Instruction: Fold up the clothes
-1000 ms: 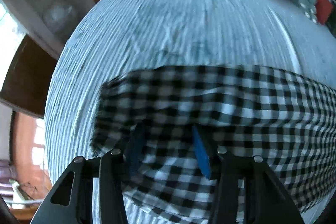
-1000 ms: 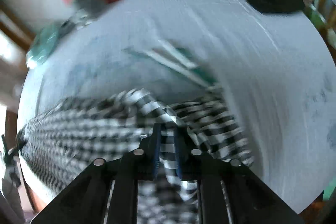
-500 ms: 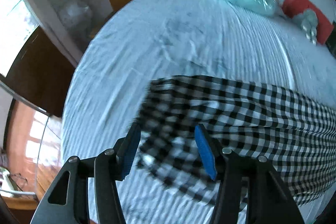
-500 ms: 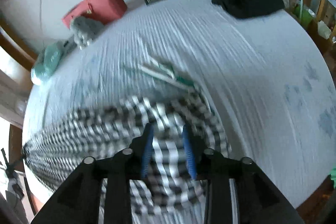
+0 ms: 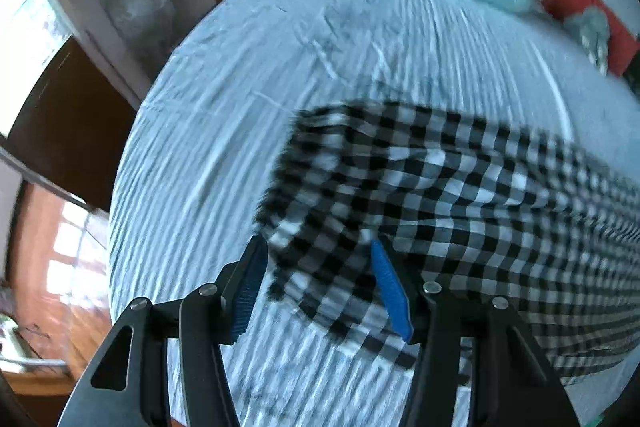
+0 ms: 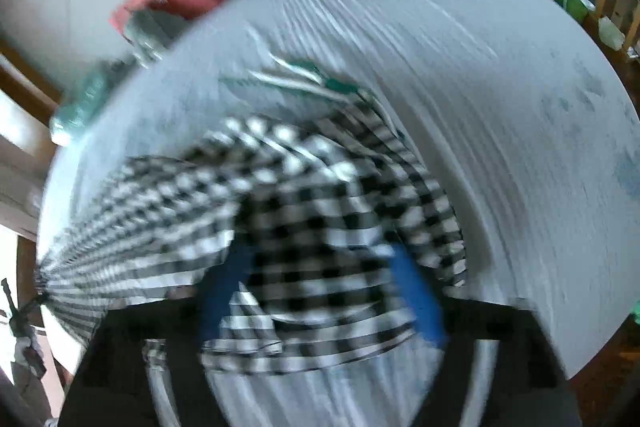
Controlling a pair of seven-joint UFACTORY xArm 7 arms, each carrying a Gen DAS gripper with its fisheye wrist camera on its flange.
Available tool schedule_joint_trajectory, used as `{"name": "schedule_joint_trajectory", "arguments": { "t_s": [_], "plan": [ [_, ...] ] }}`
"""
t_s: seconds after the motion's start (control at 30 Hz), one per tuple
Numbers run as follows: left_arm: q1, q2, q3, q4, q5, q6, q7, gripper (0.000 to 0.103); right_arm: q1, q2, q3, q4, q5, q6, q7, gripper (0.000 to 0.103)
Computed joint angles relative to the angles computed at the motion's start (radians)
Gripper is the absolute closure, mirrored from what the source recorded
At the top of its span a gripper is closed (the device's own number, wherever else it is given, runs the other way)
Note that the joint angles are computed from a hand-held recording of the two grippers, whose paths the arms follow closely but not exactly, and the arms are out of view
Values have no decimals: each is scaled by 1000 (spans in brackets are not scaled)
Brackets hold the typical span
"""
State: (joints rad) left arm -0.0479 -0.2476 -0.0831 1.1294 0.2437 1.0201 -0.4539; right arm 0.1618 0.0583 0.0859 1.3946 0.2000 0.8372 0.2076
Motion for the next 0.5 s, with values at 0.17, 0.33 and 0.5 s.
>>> {"name": "schedule_joint_trajectory", "arguments": {
  "t_s": [0.17, 0.33, 0.5],
  "plan": [
    [32, -61, 12, -47, 20, 5, -47, 26, 4, -72, -4, -66, -81, -46, 81, 5],
    [38, -37, 26, -68, -28, -17, -42, 26, -13, -98, -15, -106, -121, -22, 158, 4],
    [37, -14, 22, -72, -47, -31, -69, 26, -25, -127, -19, -156, -117, -27, 181, 3]
  ]
}}
